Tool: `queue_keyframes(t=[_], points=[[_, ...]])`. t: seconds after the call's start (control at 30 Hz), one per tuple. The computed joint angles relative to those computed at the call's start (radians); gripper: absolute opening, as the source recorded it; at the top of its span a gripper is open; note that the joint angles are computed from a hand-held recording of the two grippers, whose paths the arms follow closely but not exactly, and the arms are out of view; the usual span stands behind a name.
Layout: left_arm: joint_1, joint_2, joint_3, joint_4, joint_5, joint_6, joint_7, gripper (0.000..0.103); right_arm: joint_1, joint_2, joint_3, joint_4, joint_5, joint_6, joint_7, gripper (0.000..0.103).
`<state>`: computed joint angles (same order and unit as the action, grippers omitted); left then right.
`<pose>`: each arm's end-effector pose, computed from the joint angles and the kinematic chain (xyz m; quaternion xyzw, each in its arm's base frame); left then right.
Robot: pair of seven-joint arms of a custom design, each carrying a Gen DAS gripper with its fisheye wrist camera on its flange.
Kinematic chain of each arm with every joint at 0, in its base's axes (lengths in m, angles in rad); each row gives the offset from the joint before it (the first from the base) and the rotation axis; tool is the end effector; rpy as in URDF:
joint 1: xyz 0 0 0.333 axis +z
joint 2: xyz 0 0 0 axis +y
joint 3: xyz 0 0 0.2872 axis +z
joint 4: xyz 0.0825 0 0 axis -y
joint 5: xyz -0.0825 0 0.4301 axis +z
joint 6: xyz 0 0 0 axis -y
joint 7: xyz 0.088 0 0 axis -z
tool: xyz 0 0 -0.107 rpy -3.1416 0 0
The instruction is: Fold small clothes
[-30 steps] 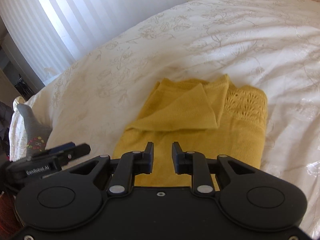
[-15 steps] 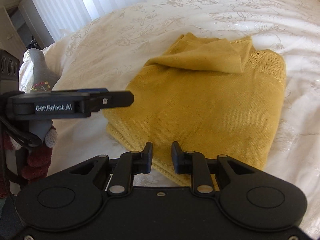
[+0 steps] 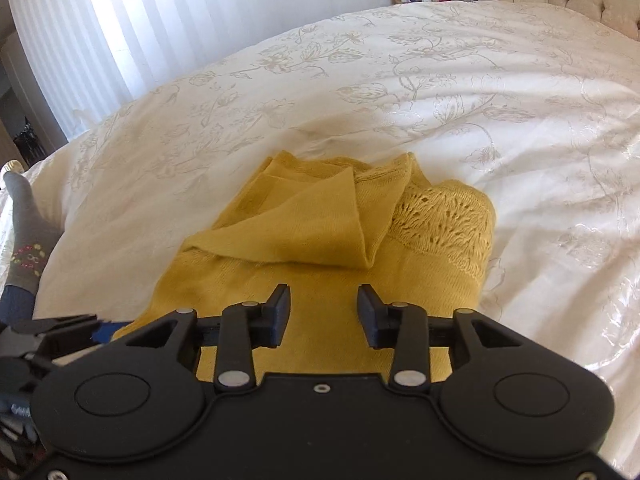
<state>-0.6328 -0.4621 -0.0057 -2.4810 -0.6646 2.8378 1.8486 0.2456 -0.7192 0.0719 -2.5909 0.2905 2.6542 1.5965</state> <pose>0.4226 -0.2739 0.4962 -0.5122 0.7421 -0.4305 0.0397 0.4254 0.1334 0.5394 -0.6807 0.6205 -0.1481 0.3600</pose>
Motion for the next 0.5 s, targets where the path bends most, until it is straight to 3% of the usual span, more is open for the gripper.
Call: queue_keyframes(t=[0.13,0.33,0.5], points=[[0.026,-0.007,-0.033,-0.006,0.080,-0.010,-0.004,0.074,-0.025,0.133,0.016,0.097,-0.036,0.044,0.003,0.048],[0.004,-0.008,-0.003,-0.007,0.074,-0.026,0.020,0.074,0.005,0.319,0.001,0.262,-0.015,0.123,-0.020,0.051],[-0.004,-0.014,0.011,-0.011,0.039,-0.013,0.054,0.074,0.051,0.327,-0.029,0.281,0.070,0.162,-0.070,0.056]])
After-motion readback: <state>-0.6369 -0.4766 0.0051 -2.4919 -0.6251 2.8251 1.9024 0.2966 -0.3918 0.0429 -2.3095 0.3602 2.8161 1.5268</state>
